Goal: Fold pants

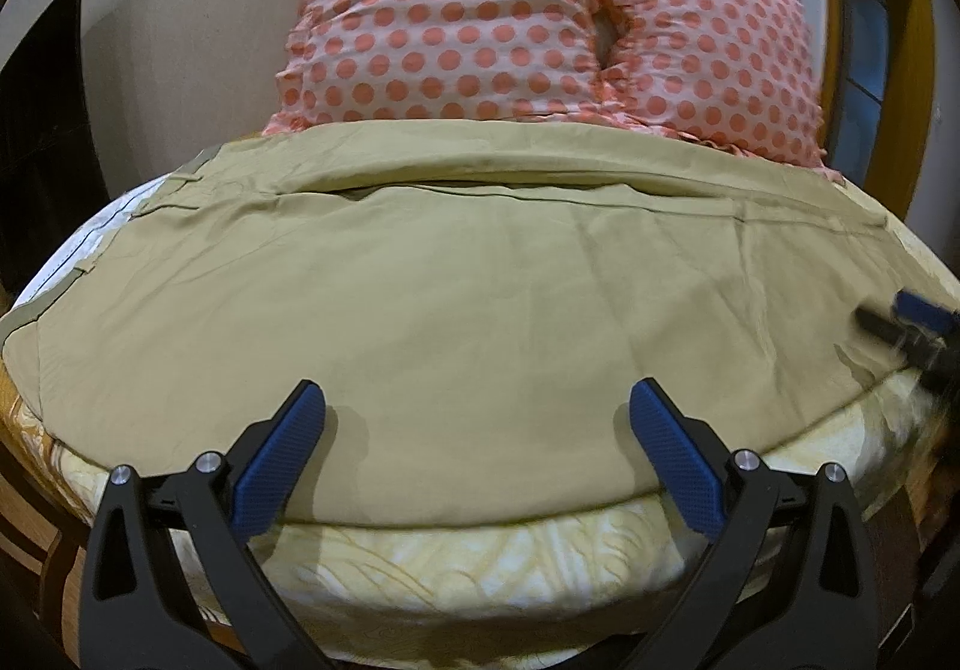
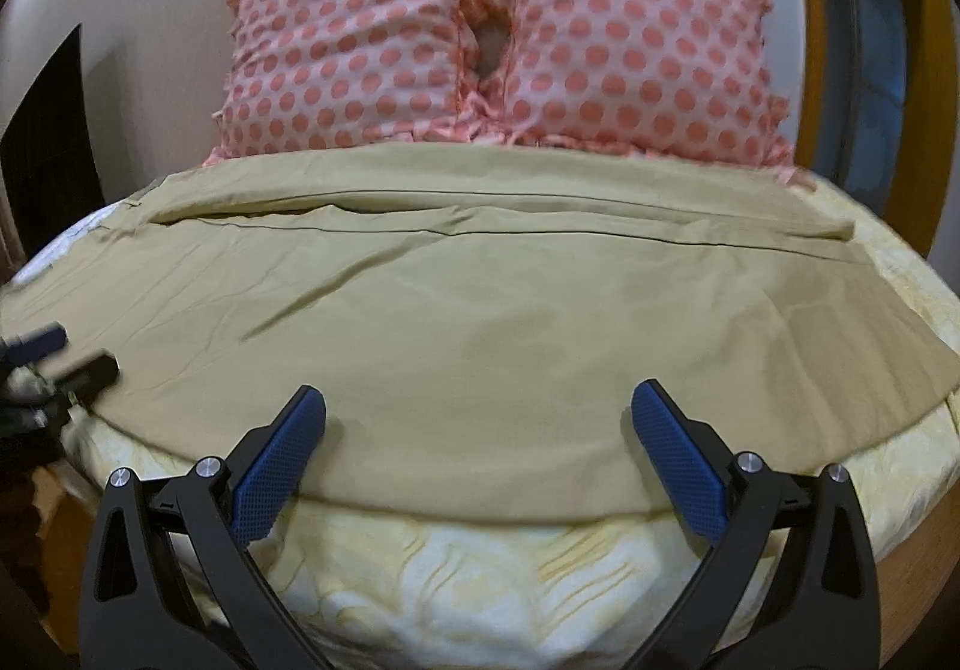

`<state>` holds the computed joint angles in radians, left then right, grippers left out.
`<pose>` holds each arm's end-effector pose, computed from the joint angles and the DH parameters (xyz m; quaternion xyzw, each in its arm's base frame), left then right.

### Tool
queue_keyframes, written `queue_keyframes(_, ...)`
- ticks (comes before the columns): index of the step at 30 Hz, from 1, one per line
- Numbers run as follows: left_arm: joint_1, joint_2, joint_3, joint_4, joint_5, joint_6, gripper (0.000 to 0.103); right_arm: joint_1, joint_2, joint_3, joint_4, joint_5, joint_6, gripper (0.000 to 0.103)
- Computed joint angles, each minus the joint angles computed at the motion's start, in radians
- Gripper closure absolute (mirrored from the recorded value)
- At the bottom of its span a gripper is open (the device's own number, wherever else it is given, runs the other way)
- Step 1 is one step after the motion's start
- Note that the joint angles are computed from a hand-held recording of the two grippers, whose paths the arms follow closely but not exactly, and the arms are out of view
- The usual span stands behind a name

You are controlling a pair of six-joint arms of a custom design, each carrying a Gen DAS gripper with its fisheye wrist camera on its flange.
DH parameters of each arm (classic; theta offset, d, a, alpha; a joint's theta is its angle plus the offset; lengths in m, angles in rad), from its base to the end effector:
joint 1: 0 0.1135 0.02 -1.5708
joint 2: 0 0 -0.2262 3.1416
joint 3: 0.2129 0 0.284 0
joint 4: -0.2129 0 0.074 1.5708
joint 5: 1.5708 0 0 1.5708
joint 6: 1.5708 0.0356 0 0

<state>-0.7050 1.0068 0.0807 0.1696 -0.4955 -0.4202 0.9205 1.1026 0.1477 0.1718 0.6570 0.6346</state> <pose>0.1560 -0.1105 0.0466 0.0302 0.8950 -0.0143 0.4448 0.1382 0.1458 0.0513 -0.0020 0.8828 0.0425 0.4679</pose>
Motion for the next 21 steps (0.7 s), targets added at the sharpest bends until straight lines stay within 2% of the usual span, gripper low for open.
queue_keyframes(2, 0.053, -0.063, 0.002, -0.043, 0.017, 0.011, 0.002, -0.158, -0.199, 0.007, -0.123, -0.028, -0.046, 0.001)
queue_keyframes(3, 0.078, -0.103, 0.004, -0.073, 0.028, 0.02, 0.002, -0.259, -0.223, 0.042, -0.185, -0.093, -0.039, 0.001)
queue_keyframes(4, 0.109, -0.123, 0.016, -0.089, 0.036, 0.029, 0.002, -0.385, -0.197, 0.092, -0.186, -0.171, -0.071, 0.001)
queue_keyframes(5, 0.127, -0.122, 0.028, -0.092, 0.038, 0.035, 0.002, -0.511, -0.12, 0.162, -0.172, -0.264, -0.083, 0.001)
queue_keyframes(7, 0.165, -0.081, 0.065, -0.071, 0.051, 0.053, 0.002, -0.72, 0.131, 0.355, -0.157, -0.433, -0.099, 0.001)
queue_keyframes(8, 0.183, -0.043, 0.092, -0.057, 0.058, 0.064, 0.002, -0.78, 0.257, 0.456, -0.17, -0.467, -0.076, 0.003)
queue_keyframes(9, 0.195, -0.029, 0.106, -0.055, 0.064, 0.07, 0.002, -0.858, 0.382, 0.572, -0.188, -0.537, -0.078, 0.016)
queue_keyframes(11, 0.22, 0.025, 0.144, -0.041, 0.081, 0.084, 0.002, -0.929, 0.634, 0.82, -0.276, -0.542, -0.056, 0.035)
queue_keyframes(12, 0.228, 0.046, 0.16, -0.035, 0.089, 0.088, 0.002, -0.976, 0.759, 0.946, -0.283, -0.594, -0.048, 0.035)
queue_keyframes(13, 0.242, 0.073, 0.178, -0.024, 0.103, 0.096, 0.002, -0.991, 0.842, 1.054, -0.361, -0.577, -0.018, 0.036)
queue_keyframes(14, 0.248, 0.089, 0.188, -0.017, 0.111, 0.1, 0.002, -1.001, 0.953, 1.179, -0.386, -0.541, 0.014, 0.036)
queue_keyframes(18, 0.276, 0.155, 0.226, 0.015, 0.151, 0.114, 0.002, -1.023, 1.194, 1.518, -0.534, -0.447, 0.077, 0.035)
queue_keyframes(20, 0.289, 0.194, 0.243, 0.033, 0.169, 0.122, 0.002, -1.027, 1.295, 1.677, -0.621, -0.398, 0.08, 0.035)
queue_keyframes(21, 0.293, 0.212, 0.252, 0.032, 0.178, 0.122, 0.002, -1.017, 1.347, 1.749, -0.658, -0.337, 0.05, 0.035)
